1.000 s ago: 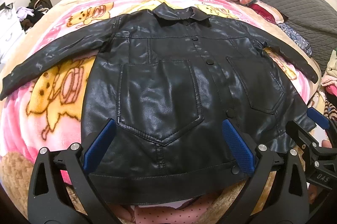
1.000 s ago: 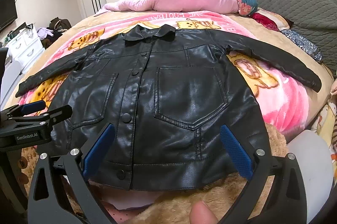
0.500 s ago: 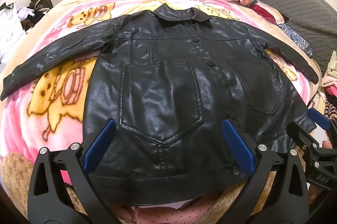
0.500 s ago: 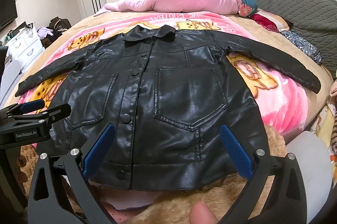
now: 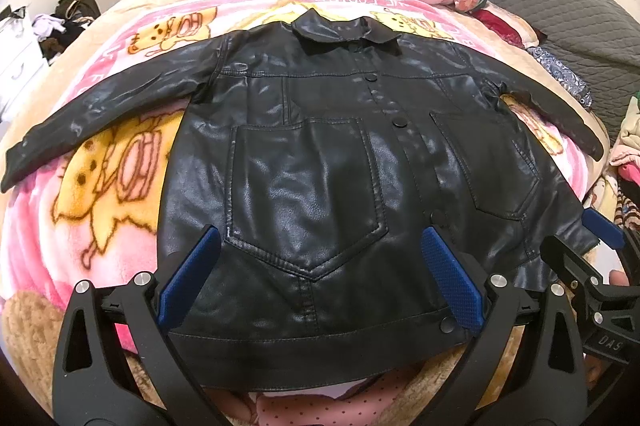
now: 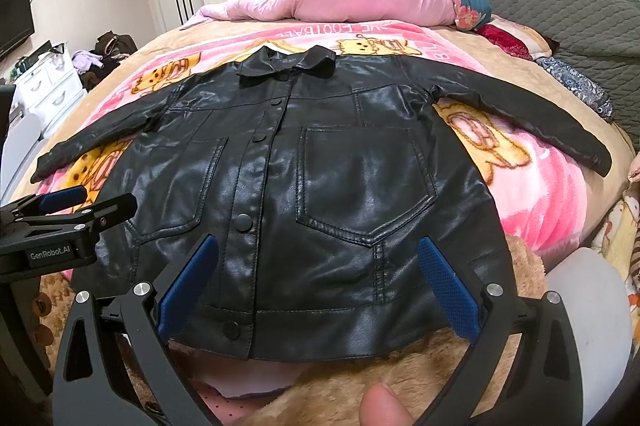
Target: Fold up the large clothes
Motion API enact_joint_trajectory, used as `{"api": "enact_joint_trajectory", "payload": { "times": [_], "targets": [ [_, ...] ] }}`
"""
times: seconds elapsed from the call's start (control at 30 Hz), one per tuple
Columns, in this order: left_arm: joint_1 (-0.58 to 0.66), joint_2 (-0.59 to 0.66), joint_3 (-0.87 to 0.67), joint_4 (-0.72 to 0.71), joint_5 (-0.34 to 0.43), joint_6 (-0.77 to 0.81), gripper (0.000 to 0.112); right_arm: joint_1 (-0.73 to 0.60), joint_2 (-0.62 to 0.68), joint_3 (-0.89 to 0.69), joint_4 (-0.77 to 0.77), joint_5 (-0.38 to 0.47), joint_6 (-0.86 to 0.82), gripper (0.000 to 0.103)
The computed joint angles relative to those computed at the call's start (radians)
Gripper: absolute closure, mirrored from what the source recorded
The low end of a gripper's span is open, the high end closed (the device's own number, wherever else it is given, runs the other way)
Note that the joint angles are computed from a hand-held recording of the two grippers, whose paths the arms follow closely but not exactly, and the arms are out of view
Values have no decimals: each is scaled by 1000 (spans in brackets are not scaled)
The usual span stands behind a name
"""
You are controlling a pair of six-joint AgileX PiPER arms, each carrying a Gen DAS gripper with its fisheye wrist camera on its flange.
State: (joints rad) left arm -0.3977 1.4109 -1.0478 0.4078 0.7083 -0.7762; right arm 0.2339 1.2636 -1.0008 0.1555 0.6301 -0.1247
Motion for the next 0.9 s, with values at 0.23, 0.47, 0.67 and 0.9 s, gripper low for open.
{"api": "enact_joint_trajectory", "payload": {
  "times": [0.23, 0.47, 0.67, 0.9],
  "targets": [
    [0, -2, -8, 7, 4, 0, 18, 1, -1, 4, 6, -2, -4, 4],
    [3, -1, -9, -4, -1, 10, 18, 8, -5, 3, 7, 0, 4, 4],
    [15, 14, -33, -14, -2, 22, 18, -24, 23, -45, 72, 43, -48, 4],
    [45, 50, -90, -71, 6, 81, 18, -38, 68, -120, 89, 79, -62, 4]
  ]
}}
